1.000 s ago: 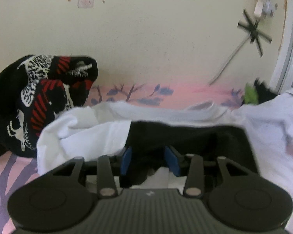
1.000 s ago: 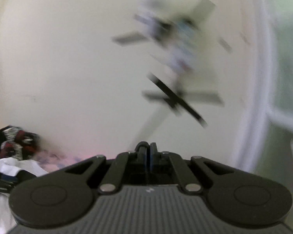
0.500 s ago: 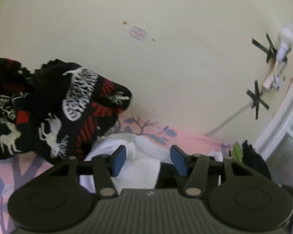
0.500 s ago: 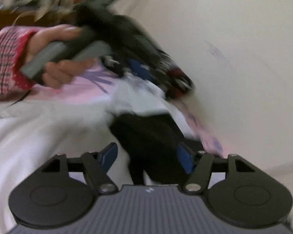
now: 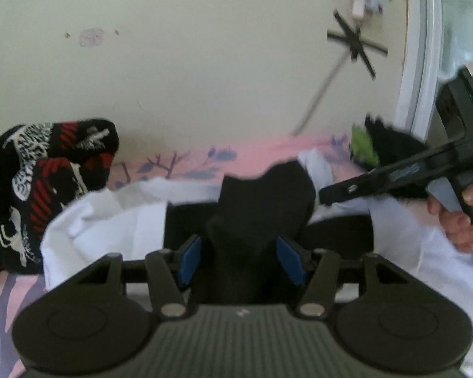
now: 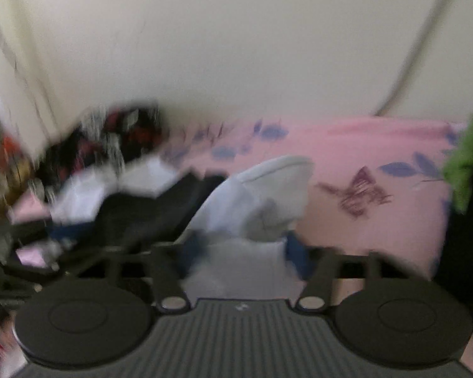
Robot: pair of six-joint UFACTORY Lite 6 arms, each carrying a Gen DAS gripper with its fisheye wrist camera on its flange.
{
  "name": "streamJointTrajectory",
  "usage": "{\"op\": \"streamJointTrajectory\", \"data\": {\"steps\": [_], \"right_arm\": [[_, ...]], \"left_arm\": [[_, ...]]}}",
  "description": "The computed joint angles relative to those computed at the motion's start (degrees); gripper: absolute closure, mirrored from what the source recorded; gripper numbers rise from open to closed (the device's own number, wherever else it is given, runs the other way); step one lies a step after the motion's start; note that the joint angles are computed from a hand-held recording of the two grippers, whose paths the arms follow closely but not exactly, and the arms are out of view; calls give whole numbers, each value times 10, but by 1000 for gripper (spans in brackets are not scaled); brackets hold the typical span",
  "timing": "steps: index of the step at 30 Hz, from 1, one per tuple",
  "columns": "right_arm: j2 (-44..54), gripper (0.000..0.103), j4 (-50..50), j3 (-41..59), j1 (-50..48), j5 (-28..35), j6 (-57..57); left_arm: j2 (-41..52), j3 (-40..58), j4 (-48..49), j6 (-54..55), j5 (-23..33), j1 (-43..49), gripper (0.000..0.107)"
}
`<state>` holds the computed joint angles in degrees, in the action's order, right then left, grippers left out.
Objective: Fold small clothes
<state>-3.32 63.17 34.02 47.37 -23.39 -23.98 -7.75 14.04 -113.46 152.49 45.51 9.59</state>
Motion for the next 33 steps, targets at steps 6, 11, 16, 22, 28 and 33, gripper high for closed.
{"op": "streamJointTrajectory", "data": {"steps": [6, 11, 16, 22, 28, 33], "right_arm": [[-71, 103, 322, -91, 73, -252, -190], [-173, 75, 361, -137, 122, -276, -222], [-134, 37, 237, -78, 63, -186, -152], [36, 103, 270, 20, 56, -201, -225], [60, 98, 367, 24, 65, -277, -297], [-82, 52, 356, -32, 149, -320, -259]], "left_arm": [[16, 15, 0, -7, -19, -7, 47], [27, 27, 0, -24, -21, -2, 48], [15, 12, -3, -15, 13, 21, 47], [27, 30, 8, -42, -6, 13, 47], [35, 37, -5, -44, -26, 1, 47], [35, 37, 11, -54, -8, 19, 47]]}}
